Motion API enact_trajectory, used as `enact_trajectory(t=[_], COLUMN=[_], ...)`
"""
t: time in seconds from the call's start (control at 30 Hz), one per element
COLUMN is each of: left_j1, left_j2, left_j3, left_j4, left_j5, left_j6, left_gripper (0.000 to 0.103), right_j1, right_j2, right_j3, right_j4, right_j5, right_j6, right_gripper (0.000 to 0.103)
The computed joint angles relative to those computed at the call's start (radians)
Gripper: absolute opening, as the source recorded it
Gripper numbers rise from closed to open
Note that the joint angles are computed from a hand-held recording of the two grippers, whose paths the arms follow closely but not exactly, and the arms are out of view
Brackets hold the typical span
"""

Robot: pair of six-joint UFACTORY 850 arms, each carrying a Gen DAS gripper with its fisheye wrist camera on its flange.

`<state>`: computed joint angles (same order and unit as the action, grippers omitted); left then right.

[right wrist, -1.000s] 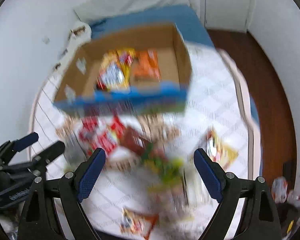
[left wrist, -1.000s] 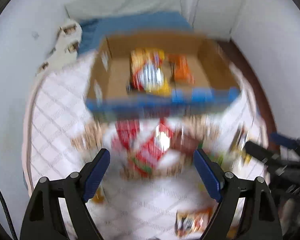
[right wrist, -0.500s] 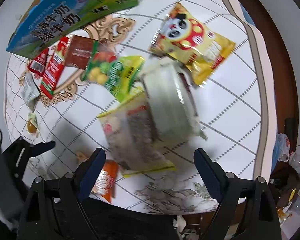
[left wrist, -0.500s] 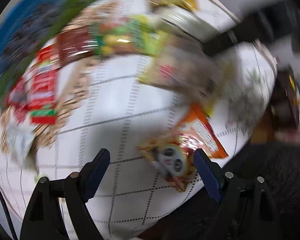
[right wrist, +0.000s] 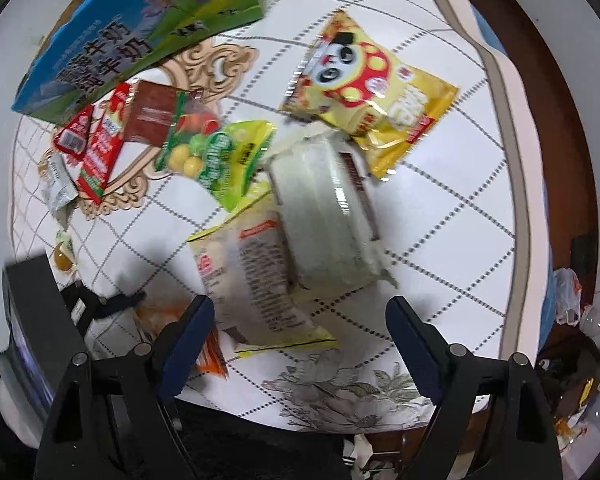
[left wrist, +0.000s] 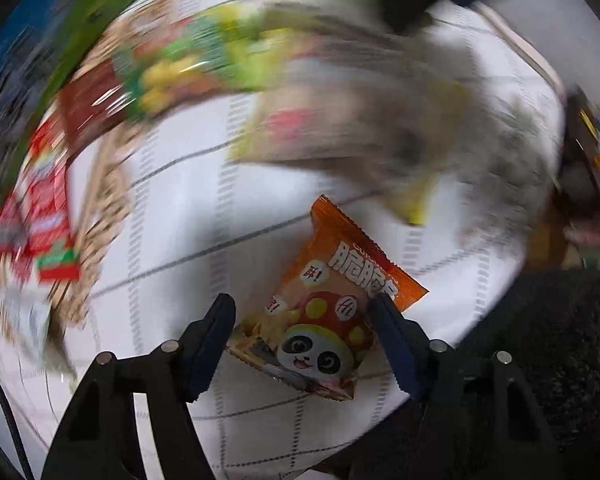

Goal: Organize snacks
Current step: 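Grasp orange panda snack bag with left tool while right tool grasps white bread pack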

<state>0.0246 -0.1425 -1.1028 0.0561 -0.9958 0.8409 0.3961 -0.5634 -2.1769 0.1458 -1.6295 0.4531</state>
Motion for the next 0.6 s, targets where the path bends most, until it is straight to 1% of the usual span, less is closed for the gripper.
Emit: enact_trajectory(t=[0.1, 0.17, 0.23, 0.3, 0.37, 0.4, 0.43, 0.5, 0.53, 0.6], left_j1=[0.061, 0.116, 0.163, 0.202, 0.223, 0.228, 0.230, 0.250, 0.242, 0.216], left_j2=[-0.083, -0.156, -0.214, -0.251, -0.273, -0.276, -0.279, -0.315, -0.322, -0.305], left_j3=[-0.092, -0.179, -0.252, -0.306, -0.340, -0.347, -0.356, -0.442, -0.455, -0.424], left_j4=[0.004, -0.017, -0.060, -0.104, -0.157, -0.169, -0.178, -0.175, -0.159, -0.120], left_j5=[-0.019, -0.065, -0.116, -0.150, -0.197, -0.212, -0.222, -0.276, -0.295, -0.286], left_j6=[-0.176, -0.325, -0.440, -0.511, -0.492, -0.472, -0.453, -0.385, -0.354, -0.319], left_gripper=[0.070, 0.071, 0.071, 0.071, 0.071, 0.070, 0.070, 0.071, 0.072, 0.074], right_j1=[0.019, 0.034, 0.045, 0.054, 0.063, 0.064, 0.064, 0.074, 0.080, 0.087], right_j2=[-0.010, -0.009, -0.008, -0.011, -0.020, -0.024, -0.026, -0.034, -0.039, -0.050], right_j3=[-0.002, 0.025, 0.059, 0.084, 0.101, 0.109, 0.119, 0.114, 0.107, 0.087], right_j4=[0.018, 0.036, 0.051, 0.045, 0.032, 0.039, 0.052, 0.039, 0.029, 0.025], right_j5=[0.009, 0.025, 0.040, 0.047, 0.049, 0.049, 0.050, 0.049, 0.050, 0.047], right_j6=[-0.006, -0.005, -0.003, 0.005, 0.011, 0.017, 0.025, 0.030, 0.027, 0.023], right_gripper=[0.090, 0.090, 0.090, 0.090, 0.088, 0.084, 0.079, 0.073, 0.070, 0.068])
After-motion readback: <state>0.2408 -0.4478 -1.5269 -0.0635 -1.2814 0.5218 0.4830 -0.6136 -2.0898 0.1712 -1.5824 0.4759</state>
